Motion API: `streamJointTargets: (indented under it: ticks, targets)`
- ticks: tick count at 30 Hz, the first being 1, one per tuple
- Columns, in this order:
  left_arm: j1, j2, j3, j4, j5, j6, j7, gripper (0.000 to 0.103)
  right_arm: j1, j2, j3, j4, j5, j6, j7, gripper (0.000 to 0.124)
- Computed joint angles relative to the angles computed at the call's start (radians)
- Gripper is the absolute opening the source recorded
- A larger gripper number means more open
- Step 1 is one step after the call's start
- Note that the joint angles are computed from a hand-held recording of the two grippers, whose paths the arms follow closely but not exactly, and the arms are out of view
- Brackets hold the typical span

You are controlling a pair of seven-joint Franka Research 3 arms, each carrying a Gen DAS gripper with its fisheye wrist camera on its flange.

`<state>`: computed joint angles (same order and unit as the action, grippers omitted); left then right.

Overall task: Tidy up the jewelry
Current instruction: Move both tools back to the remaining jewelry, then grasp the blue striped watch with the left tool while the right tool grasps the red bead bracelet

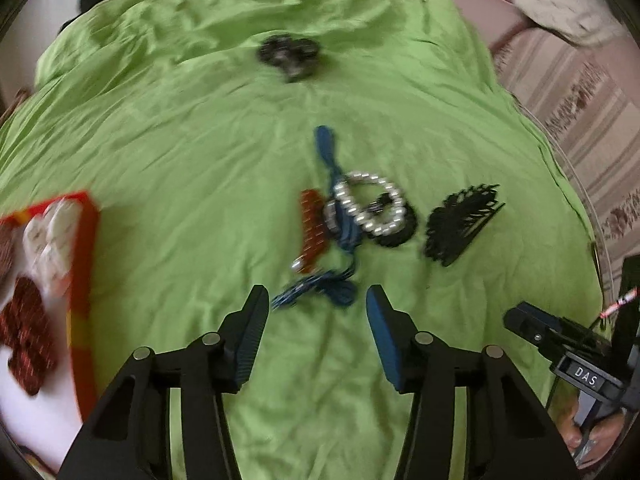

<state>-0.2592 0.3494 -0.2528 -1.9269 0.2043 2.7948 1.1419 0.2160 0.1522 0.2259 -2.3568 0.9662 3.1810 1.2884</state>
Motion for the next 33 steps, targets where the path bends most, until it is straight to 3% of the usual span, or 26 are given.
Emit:
streamJointTargets:
  ticks: [3,7,14,17,22,26,33]
  targets:
    - [0.010,0.048,-0.025,0.052,-0.012,-0.009,0.063,0.049,-0.033,0.020,0.032,0.034,0.071,-0.011,-0.071,0.050]
    - [0.021,0.113,-0.048,0.122,-0.045,-0.050,0.141,0.040,-0.021,0.041,0.014,0.062,0.063,-0.018,-0.075,0.051]
    - [0.016,0.178,-0.049,0.191,-0.072,-0.085,0.203,0.039,-0.033,0.073,0.016,0.101,0.083,-0.027,-0.103,0.052]
    - [0.003,0.187,-0.039,0.202,-0.071,-0.119,0.204,0.004,-0.020,0.080,-0.005,0.104,0.042,-0.027,-0.060,0.052]
    - [0.084,0.099,-0.105,0.063,-0.194,-0.037,0.239,0.002,-0.022,0.075,-0.007,0.087,-0.019,-0.020,-0.010,0.052]
    - [0.161,-0.027,-0.173,-0.109,-0.336,0.007,0.337,0.002,-0.069,0.065,0.044,0.077,0.038,-0.026,-0.061,0.052]
    - [0.187,-0.173,-0.189,-0.314,-0.605,0.042,0.496,0.002,-0.023,0.061,0.028,0.084,0.060,-0.055,-0.096,0.052]
